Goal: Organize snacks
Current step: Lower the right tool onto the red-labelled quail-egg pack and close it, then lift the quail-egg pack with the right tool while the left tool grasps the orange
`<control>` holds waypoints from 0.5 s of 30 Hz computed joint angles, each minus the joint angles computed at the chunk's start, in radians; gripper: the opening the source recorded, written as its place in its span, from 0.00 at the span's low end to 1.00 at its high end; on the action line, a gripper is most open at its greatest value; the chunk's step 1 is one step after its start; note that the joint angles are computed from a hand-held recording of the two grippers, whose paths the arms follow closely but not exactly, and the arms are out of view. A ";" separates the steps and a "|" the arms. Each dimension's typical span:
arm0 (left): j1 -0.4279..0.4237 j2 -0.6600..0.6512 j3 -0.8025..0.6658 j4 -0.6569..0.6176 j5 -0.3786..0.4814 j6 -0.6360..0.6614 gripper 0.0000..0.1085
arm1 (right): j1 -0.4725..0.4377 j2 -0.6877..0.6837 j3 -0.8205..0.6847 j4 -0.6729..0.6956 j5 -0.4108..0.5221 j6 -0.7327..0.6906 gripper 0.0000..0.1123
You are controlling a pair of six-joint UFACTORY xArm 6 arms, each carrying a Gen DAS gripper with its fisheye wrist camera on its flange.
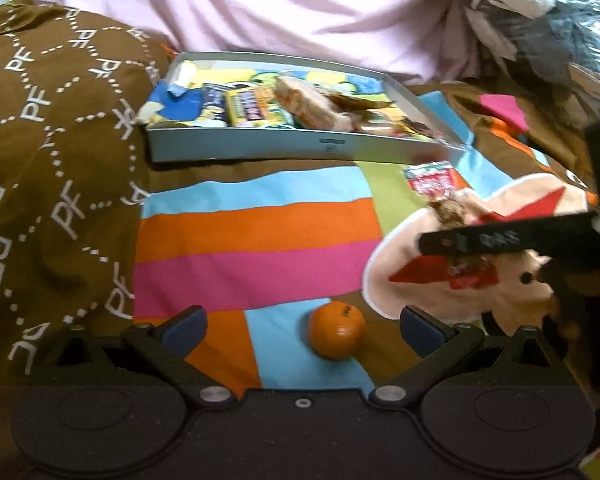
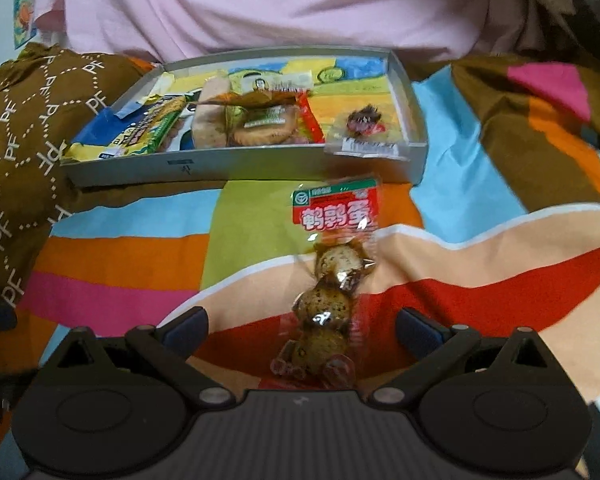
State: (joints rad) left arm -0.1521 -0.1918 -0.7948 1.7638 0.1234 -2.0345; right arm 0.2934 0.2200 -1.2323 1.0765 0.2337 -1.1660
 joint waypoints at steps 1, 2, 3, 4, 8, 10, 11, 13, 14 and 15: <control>0.000 0.003 -0.002 0.007 -0.005 0.000 0.94 | -0.004 0.009 -0.010 -0.027 0.016 0.038 0.81; -0.002 0.006 -0.005 0.015 -0.006 -0.004 0.94 | -0.004 0.015 -0.014 -0.041 0.022 0.055 0.75; -0.003 0.008 -0.006 0.025 -0.009 -0.011 0.94 | 0.002 0.016 -0.011 -0.042 0.008 0.050 0.72; -0.001 0.011 -0.008 0.029 -0.013 -0.014 0.94 | 0.008 0.013 -0.003 -0.031 -0.008 0.031 0.70; 0.023 0.046 -0.036 0.070 -0.076 -0.069 0.93 | 0.000 -0.006 0.019 -0.042 0.016 0.050 0.48; 0.033 0.058 -0.035 0.023 -0.088 -0.031 0.90 | -0.010 -0.022 0.030 -0.018 0.054 0.043 0.45; 0.035 0.060 -0.034 0.012 -0.091 -0.024 0.89 | -0.014 -0.033 0.040 -0.014 0.072 0.034 0.43; 0.034 0.057 -0.034 0.043 -0.090 -0.058 0.89 | -0.021 -0.057 0.062 0.007 0.109 0.005 0.40; 0.033 0.054 -0.035 0.060 -0.089 -0.075 0.87 | -0.026 -0.069 0.071 0.012 0.134 -0.003 0.39; 0.032 0.053 -0.034 0.066 -0.089 -0.080 0.87 | -0.033 -0.082 0.083 0.013 0.166 -0.006 0.38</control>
State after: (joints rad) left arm -0.1200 -0.1390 -0.8291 1.8300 0.0348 -2.1145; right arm 0.2601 0.1375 -1.1494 1.0893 0.3996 -1.1715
